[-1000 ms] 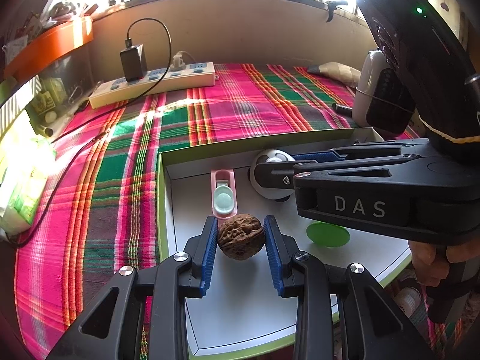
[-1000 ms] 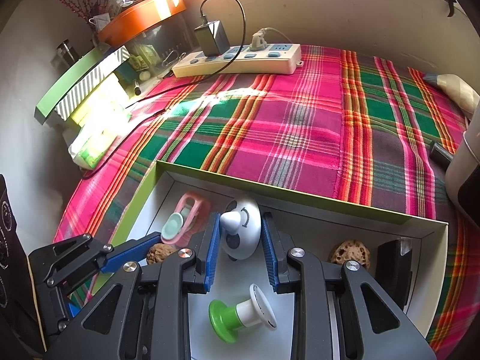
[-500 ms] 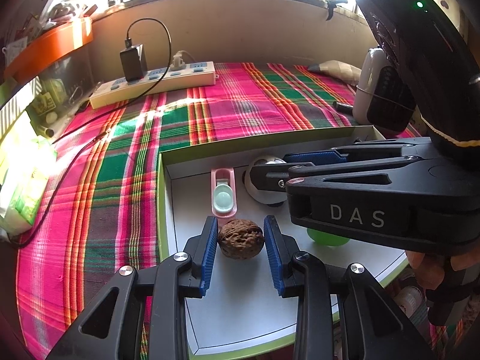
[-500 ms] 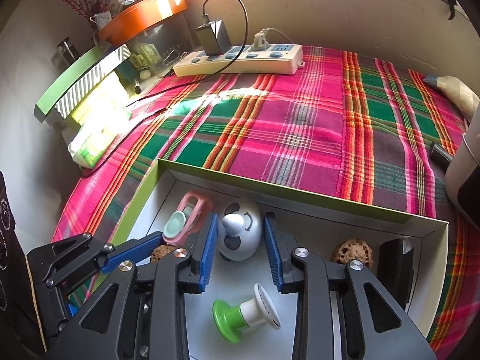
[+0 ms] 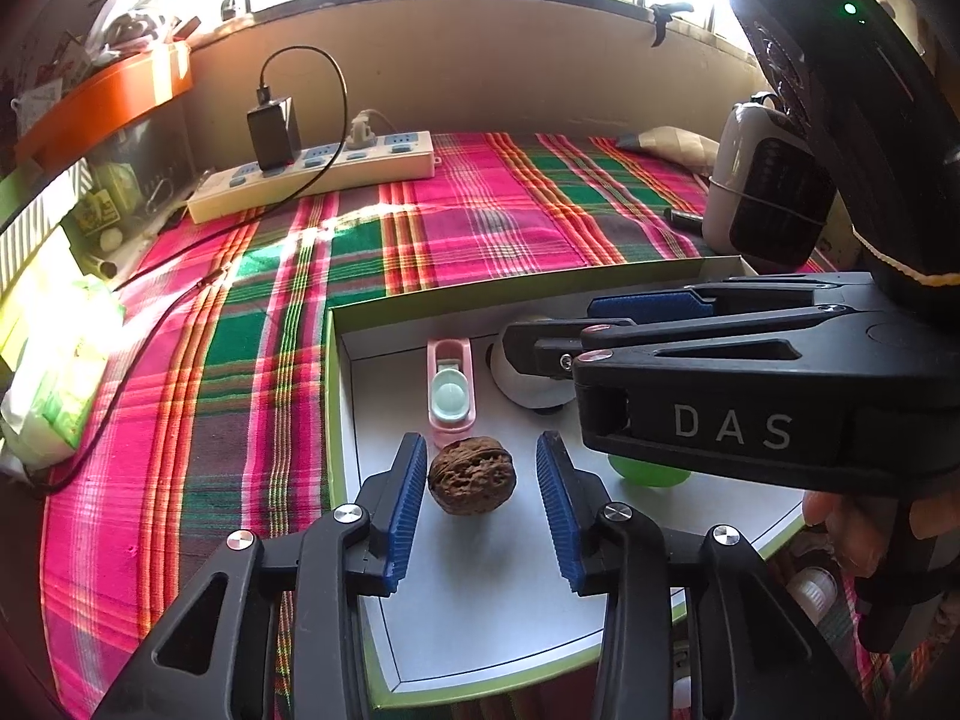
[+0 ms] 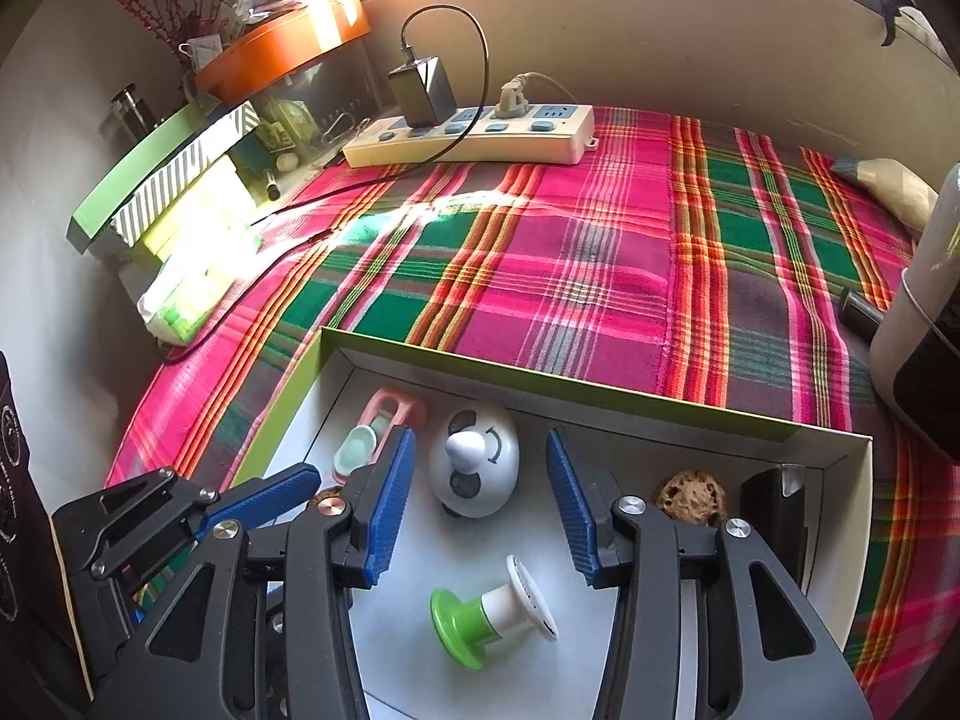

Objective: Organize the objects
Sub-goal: 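Open both grippers to drop the white round toy and walnut into the lid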

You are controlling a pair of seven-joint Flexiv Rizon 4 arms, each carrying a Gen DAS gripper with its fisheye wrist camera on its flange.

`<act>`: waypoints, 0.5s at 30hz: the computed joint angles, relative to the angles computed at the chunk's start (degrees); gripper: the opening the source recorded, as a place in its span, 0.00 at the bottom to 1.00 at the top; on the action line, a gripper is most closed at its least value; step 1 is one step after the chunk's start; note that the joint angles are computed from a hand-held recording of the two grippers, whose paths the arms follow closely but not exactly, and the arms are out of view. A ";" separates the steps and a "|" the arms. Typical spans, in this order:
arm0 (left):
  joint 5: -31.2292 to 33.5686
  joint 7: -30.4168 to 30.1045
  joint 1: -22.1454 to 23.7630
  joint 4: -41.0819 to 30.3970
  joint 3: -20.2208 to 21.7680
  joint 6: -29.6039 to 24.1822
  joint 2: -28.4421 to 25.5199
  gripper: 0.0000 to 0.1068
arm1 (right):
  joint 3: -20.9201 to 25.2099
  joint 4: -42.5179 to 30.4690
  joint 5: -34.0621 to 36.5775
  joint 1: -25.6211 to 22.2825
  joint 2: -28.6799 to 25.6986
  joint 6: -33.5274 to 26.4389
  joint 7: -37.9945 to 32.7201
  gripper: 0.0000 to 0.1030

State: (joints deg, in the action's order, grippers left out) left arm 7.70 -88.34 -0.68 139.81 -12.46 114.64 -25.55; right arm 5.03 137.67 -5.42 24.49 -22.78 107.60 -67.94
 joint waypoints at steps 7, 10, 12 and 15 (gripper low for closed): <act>0.46 -0.58 -0.06 1.18 0.09 0.87 1.03 0.35 | -3.27 1.39 3.06 4.81 1.54 0.82 -0.97 0.47; 0.48 -0.90 -0.42 1.94 0.62 1.40 1.71 0.35 | -4.87 2.08 4.97 7.15 2.25 0.99 -1.38 0.47; 0.75 -1.21 -0.29 2.46 0.69 1.72 2.15 0.36 | -6.07 2.63 6.42 8.94 2.77 1.15 -1.72 0.47; 1.16 -1.89 0.02 3.24 0.65 2.05 2.83 0.37 | -7.29 3.56 8.63 11.11 3.53 1.96 -2.19 0.47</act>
